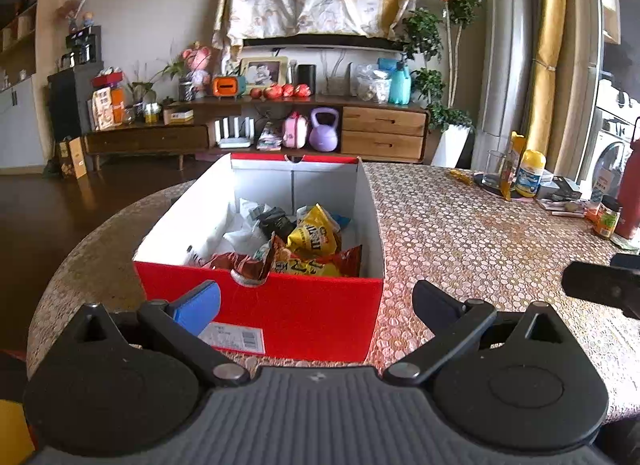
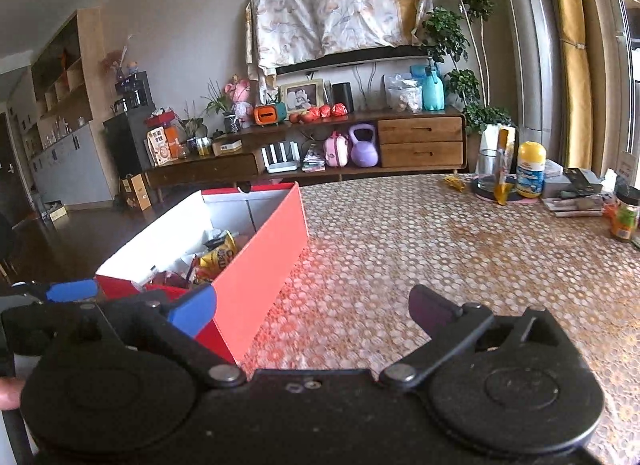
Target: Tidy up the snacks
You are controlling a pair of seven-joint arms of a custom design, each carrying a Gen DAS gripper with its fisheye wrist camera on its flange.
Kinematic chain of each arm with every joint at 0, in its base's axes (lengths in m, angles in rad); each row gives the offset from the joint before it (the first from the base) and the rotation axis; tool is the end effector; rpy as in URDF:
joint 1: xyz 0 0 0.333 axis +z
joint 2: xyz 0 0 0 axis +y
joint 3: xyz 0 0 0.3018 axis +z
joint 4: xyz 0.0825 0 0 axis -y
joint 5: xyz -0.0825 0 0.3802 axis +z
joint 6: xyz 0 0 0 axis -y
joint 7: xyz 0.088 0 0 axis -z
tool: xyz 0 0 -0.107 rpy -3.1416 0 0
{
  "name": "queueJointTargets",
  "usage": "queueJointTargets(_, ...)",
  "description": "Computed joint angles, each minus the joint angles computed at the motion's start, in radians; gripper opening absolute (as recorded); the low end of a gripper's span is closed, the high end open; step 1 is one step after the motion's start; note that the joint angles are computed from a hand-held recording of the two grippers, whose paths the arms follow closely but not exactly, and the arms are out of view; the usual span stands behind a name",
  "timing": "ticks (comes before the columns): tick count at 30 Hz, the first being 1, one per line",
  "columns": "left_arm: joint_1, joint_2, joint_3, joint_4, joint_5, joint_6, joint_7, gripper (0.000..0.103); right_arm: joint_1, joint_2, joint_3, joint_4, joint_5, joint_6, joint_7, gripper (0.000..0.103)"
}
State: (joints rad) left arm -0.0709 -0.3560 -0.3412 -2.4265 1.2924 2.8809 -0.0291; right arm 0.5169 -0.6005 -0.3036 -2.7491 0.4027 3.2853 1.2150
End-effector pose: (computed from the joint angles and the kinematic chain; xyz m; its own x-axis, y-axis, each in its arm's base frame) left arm 0.4035 -0.2448 0.4721 -0.0140 -0.9997 0.0189 -0.5082 -0.0091 -0.8612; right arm 0.3990 0.0360 0.5002 0.1888 -0.9651 -0.1816 -0.4827 0.0698 -0.8730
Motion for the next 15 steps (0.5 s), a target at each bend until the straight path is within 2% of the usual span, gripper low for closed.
queueJointTargets(8,-0.021,-0.023,0.005,-0.002,-0.132,-0.051,0.117,0.103,-0.13,-0.056,0.105,-0.022,0.003,-0.086,-0.004,0.103)
queueJointTargets(15,-0.018,-0.016,-0.008,0.018,-0.185,-0.05,0.172,0.103,-0.146,-0.083,0.13,-0.021,0.009,-0.101,-0.033,0.103)
